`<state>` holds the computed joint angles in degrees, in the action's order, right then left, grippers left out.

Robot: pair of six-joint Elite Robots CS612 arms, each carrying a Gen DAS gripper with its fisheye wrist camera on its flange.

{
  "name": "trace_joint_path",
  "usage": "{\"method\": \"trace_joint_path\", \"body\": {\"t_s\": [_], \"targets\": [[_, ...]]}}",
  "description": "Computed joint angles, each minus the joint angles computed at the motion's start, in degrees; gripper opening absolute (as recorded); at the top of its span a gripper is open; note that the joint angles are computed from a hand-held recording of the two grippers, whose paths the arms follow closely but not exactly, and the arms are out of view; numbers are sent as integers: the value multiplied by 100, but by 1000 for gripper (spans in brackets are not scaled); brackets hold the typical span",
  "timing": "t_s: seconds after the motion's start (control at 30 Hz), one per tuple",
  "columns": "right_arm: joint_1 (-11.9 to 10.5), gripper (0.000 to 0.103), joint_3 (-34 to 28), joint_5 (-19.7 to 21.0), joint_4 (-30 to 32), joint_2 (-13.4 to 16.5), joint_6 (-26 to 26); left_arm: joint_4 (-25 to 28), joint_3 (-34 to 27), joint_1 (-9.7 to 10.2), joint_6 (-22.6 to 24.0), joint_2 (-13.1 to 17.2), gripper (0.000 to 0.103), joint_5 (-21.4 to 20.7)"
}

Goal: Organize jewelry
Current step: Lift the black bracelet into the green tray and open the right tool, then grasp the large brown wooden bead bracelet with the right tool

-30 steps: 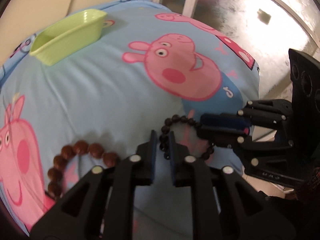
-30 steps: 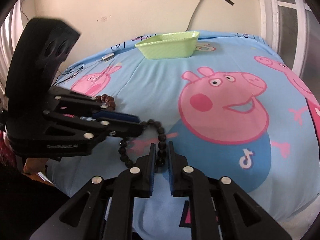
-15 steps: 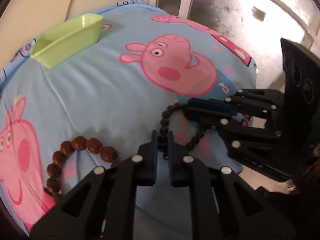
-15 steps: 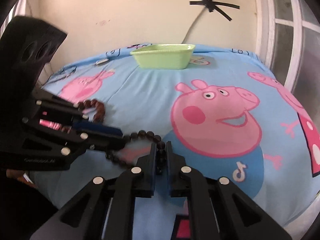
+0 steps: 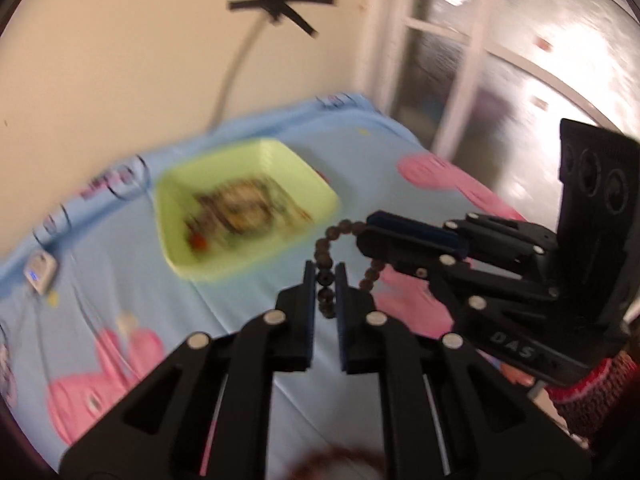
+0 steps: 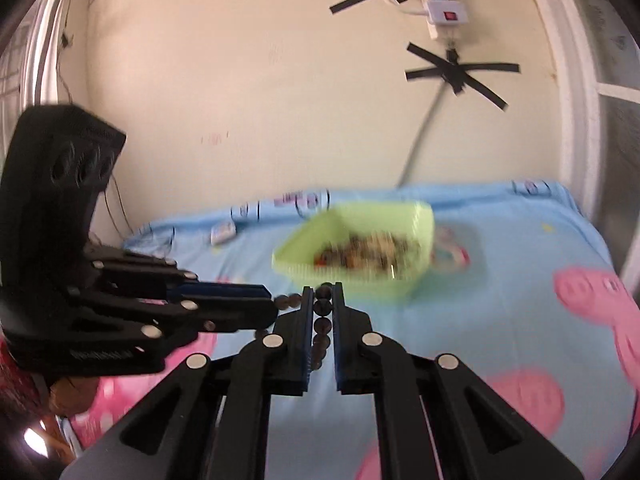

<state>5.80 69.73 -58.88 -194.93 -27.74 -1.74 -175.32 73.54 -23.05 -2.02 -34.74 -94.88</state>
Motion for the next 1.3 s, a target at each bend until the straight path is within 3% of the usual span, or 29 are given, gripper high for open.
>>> {"method": "trace_joint_path", "body": {"t_s": [0.1,0.17,0.2,0.23,0.3,0.33,0.4,0.47,0.6,0.67,0.73,0.87,1.0,1.2,1.23,1.27,1.3], "targets": [[35,0,-932,-12,546,370,269,198,-704,62,-242,329,9,484],[106,0,-1582,-506,1040,646,360,338,-1159,76,-363,575,27,920],[137,0,-1803,-821,1187,749,444,557,-1419,71,-542,715,36,1353],[146,0,-1815,-956,1219,760,553,706,-1498,84,-703,753,36,1546],[70,0,-1559,-618,1065,685,895,417,-1205,167,-1054,657,36,1212],[-2,0,-1219,-190,880,575,1051,219,-1017,198,-1050,592,36,977],[-63,0,-711,213,717,407,963,-60,-478,171,-839,397,36,1040],[-74,0,-273,391,634,279,821,-158,-27,151,-721,242,36,1059],[-40,0,311,696,847,107,708,-86,806,177,-815,-62,36,704],[2,8,566,803,790,32,645,-219,1107,211,-903,-189,36,528],[52,12,825,764,731,-65,443,-421,1423,258,-991,-318,36,202],[154,13,1182,567,772,-235,-22,-741,1889,229,-907,-490,36,-47],[298,13,1451,46,677,-360,-503,-817,2118,157,-743,-555,36,-267],[462,12,1555,-545,648,-366,-1010,-1010,2225,0,-502,-482,34,153],[467,9,1576,-584,633,-371,-1085,-1060,2247,-12,-478,-481,20,239],[504,0,1545,-585,754,-378,-1247,-1100,2276,-21,-494,-483,19,301],[521,0,1540,-567,814,-386,-1299,-1145,2300,7,-535,-486,18,222]]}}
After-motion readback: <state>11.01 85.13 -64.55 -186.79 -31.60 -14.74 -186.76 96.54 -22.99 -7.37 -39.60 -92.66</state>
